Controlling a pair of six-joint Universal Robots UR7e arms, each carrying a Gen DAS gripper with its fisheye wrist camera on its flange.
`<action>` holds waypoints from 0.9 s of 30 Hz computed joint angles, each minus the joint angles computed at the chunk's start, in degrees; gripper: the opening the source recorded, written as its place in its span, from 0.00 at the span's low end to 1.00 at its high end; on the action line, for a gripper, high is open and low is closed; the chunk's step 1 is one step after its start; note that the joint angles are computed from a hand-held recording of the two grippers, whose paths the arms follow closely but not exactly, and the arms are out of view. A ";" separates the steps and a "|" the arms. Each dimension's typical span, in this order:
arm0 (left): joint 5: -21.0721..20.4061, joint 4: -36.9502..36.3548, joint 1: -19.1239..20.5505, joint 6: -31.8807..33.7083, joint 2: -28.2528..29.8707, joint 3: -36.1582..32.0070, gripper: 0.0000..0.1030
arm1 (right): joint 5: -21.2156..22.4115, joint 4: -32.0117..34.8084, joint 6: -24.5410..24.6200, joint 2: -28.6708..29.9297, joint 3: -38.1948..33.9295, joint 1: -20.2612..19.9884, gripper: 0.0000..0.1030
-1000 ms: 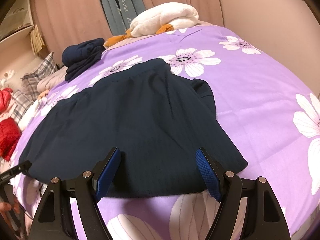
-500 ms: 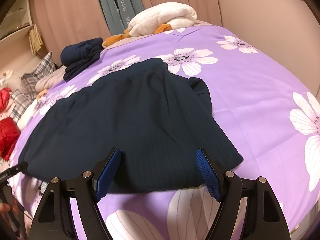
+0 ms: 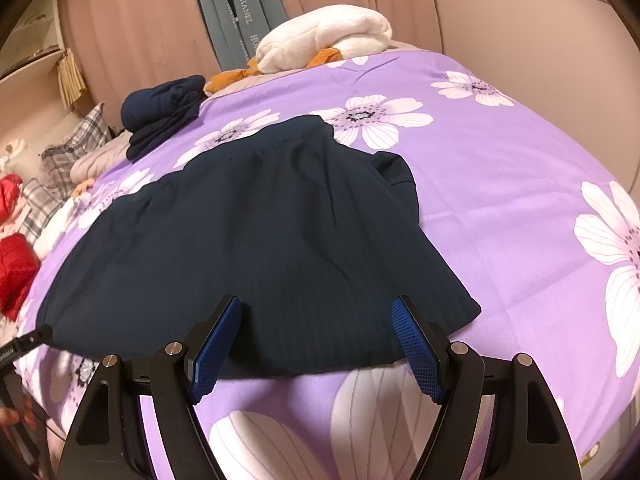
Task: Fold large clothes
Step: 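Lift both open grippers away from the folded navy jacket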
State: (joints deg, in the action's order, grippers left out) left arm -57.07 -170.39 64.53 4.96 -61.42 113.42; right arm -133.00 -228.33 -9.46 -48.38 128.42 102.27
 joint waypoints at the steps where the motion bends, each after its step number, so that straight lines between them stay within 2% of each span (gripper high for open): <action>1: -0.08 -0.44 0.12 -0.02 -0.26 0.21 0.99 | 0.01 0.11 0.05 -0.10 0.10 -0.02 0.74; 4: 0.83 0.09 0.58 -1.31 -0.82 0.25 0.99 | -0.16 0.69 0.07 -0.47 0.30 -0.02 0.74; 13: -2.83 1.27 3.08 -5.30 -3.96 0.37 0.99 | -0.75 0.52 1.08 -0.93 1.11 0.17 0.74; 23: -3.70 -0.51 2.50 -6.31 -5.48 2.69 0.99 | -0.76 -0.53 2.83 -1.48 2.93 -0.04 0.74; 27: -3.93 -0.50 2.50 -6.25 -5.81 2.95 0.99 | -3.34 -0.44 4.85 -2.05 3.47 0.07 0.74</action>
State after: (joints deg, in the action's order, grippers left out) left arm -61.00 -170.89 67.02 -1.28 -67.23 116.37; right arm -136.33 -228.76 -4.61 -50.43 131.89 102.34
